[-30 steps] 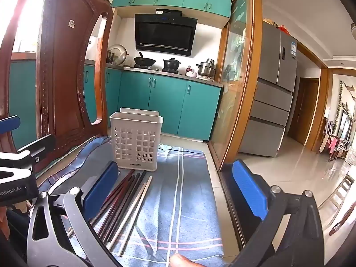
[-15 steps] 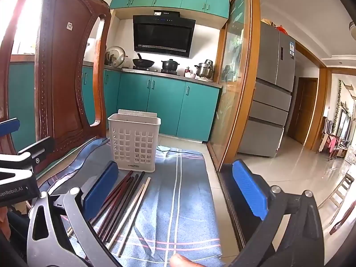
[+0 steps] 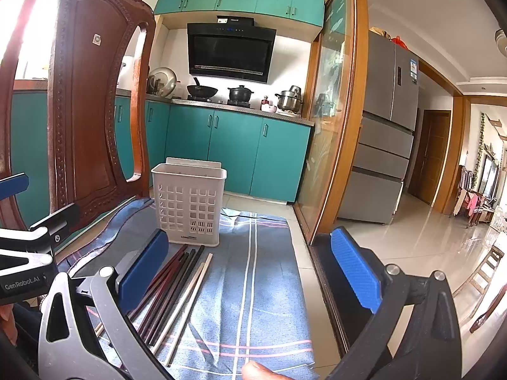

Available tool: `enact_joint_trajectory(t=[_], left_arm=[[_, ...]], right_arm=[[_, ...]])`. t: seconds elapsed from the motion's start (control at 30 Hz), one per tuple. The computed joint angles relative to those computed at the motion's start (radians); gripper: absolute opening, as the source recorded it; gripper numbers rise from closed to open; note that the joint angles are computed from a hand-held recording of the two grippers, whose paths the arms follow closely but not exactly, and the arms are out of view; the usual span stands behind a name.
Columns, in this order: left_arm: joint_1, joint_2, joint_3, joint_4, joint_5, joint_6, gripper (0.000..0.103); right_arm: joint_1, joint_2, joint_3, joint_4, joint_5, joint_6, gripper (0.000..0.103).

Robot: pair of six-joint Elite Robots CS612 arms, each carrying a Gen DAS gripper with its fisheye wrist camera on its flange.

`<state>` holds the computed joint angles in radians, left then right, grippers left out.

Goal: Organize utensils

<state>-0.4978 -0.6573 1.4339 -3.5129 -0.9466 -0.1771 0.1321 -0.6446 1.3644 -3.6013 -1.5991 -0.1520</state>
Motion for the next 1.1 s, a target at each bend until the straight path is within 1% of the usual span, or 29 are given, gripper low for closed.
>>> enact_joint_trajectory(t=[1.1], left_arm=[[0.000,-0.002,0.003,0.005,0.005,-0.013,0.100]], right_arm=[[0.000,0.006,-0.005,0.007,-0.005,-0.005,0.100]])
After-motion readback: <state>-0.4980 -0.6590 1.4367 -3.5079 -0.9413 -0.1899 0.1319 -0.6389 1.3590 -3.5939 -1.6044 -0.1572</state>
